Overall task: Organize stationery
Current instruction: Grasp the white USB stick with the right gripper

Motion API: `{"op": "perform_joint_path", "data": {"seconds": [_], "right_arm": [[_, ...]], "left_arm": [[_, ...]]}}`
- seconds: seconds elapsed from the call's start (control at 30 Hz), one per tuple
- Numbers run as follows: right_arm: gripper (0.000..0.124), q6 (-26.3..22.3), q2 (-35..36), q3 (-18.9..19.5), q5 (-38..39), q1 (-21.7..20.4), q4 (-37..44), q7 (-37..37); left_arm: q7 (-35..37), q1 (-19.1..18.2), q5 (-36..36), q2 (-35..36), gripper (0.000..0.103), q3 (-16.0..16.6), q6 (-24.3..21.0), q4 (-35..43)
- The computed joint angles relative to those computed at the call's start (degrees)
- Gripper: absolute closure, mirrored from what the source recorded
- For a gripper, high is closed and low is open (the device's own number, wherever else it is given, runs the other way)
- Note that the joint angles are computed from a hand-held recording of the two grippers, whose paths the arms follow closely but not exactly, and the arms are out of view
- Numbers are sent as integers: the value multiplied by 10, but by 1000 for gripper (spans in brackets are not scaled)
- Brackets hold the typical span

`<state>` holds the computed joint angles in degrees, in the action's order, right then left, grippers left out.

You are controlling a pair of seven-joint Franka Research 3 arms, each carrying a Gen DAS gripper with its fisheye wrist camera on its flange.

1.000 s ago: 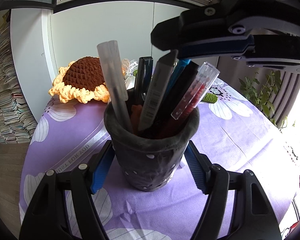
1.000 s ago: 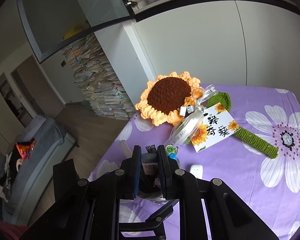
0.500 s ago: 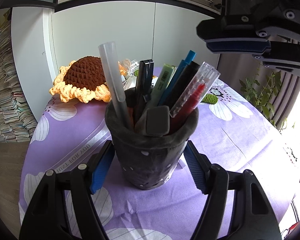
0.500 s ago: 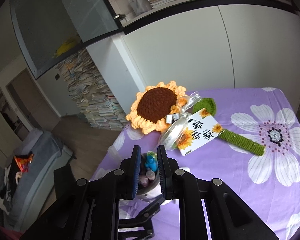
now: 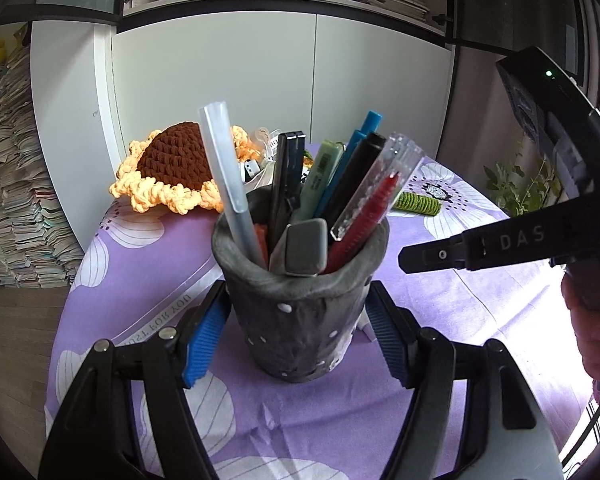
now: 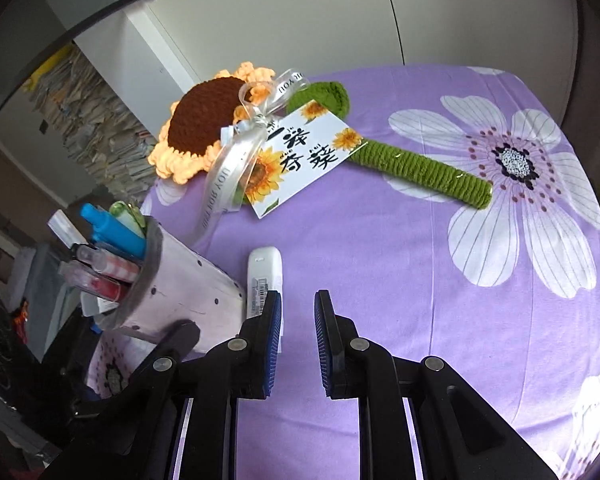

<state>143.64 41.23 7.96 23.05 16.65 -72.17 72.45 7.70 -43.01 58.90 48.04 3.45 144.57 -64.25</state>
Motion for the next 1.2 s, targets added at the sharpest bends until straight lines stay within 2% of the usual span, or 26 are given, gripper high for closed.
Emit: {"op": "perform_joint_path", "data": {"seconds": [0.23,0.3,0.37,0.47,0.8,0.87,0.9,0.93,1.03,1.2], "right_arm": [[104,-55,67,-8,-27,19,108,27],[88,-81,96,-14,-41,29,158,40],[83,-94,114,-16,-49,34,188,50],[83,-123,141,-17,-59,39,233,56],[83,-139,184,-36,-103,61,302,80],[83,-154,194,-35,-107,61,321,80],[93,-145,187,-37,-112,63,308,77],[96,-141,181,-40,-116,66,298,74],[96,-134,164,-33,-112,63,270,68],[97,-22,48,-27,-94,47,78,41]], "left_arm": [[-35,-7,9,-10,35,8,-19,-12],[-50,-9,16,-15,35,8,-29,-19],[-55,-8,18,-15,35,5,-41,-17],[-53,-9,20,-10,35,2,-64,-7],[-49,-2,18,-11,35,-7,-69,-9],[-48,-2,17,-10,35,-7,-70,-7],[-48,-2,17,-10,35,-7,-70,-7],[-47,-2,17,-9,35,-7,-71,-6],[-46,-2,16,-8,35,-7,-70,-5],[-31,4,17,-6,35,-11,-41,-5]]}}
